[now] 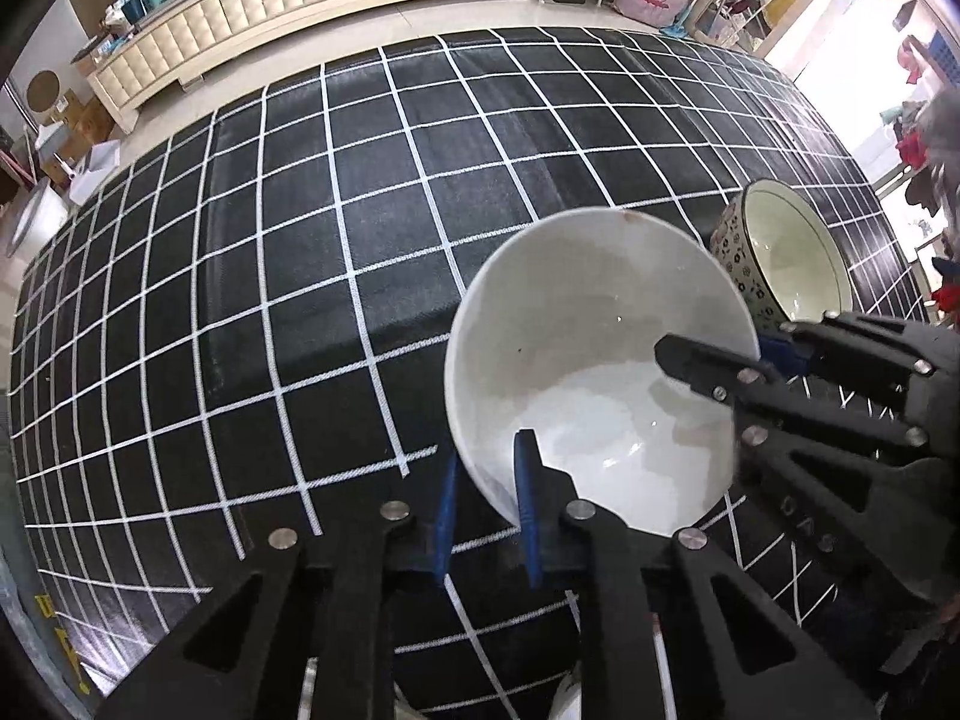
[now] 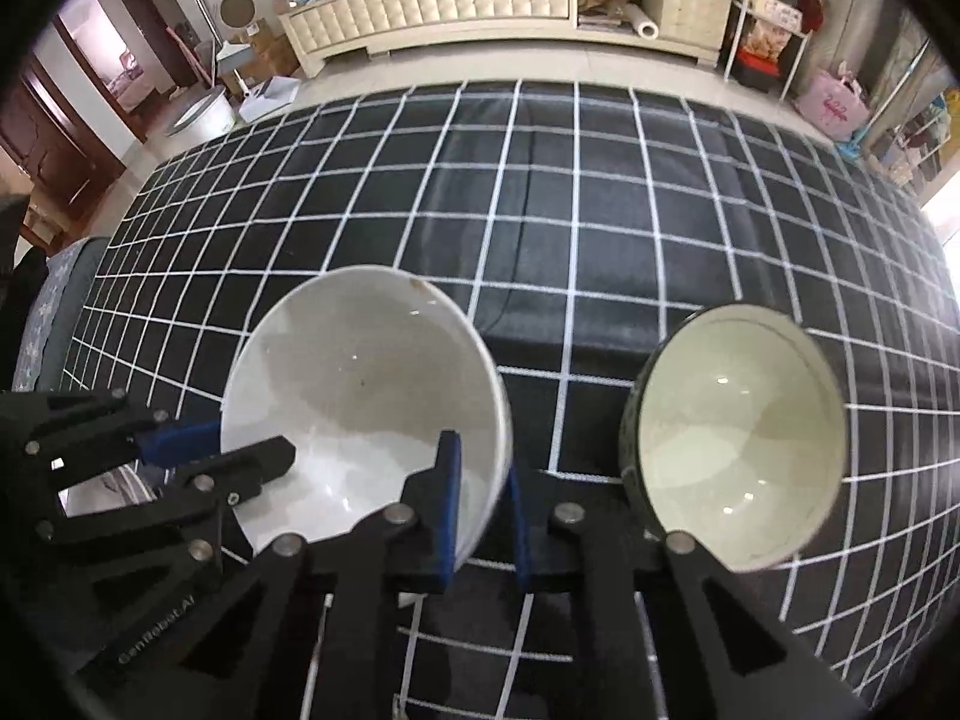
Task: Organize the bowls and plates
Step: 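Lift the second white bowl and lower it into the first white bowl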
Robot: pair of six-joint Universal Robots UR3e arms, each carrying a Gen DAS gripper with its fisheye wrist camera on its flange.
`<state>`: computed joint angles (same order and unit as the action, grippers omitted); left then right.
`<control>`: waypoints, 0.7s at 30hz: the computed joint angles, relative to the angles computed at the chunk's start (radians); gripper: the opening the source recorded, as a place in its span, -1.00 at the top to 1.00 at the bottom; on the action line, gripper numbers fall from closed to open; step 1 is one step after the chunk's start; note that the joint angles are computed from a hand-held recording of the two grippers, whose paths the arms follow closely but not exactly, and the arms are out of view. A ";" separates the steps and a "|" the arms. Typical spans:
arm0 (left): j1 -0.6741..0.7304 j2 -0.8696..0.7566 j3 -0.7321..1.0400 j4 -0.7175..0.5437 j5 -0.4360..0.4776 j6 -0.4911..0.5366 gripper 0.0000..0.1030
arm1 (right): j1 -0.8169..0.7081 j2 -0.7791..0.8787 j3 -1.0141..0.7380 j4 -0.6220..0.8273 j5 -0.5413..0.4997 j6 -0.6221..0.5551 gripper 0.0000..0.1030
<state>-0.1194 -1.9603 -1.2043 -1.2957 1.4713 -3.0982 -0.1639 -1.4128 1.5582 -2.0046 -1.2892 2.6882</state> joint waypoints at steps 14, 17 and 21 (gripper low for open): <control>-0.016 0.246 -0.092 -0.074 0.007 -0.020 0.69 | -0.073 -0.273 0.117 0.169 0.074 -0.026 0.65; -0.025 0.313 -0.130 -0.085 0.001 -0.036 0.69 | -0.088 -0.331 0.142 0.199 0.080 -0.037 0.65; -0.044 0.407 -0.212 -0.084 0.005 -0.050 0.69 | -0.110 -0.403 0.193 0.218 0.083 -0.059 0.65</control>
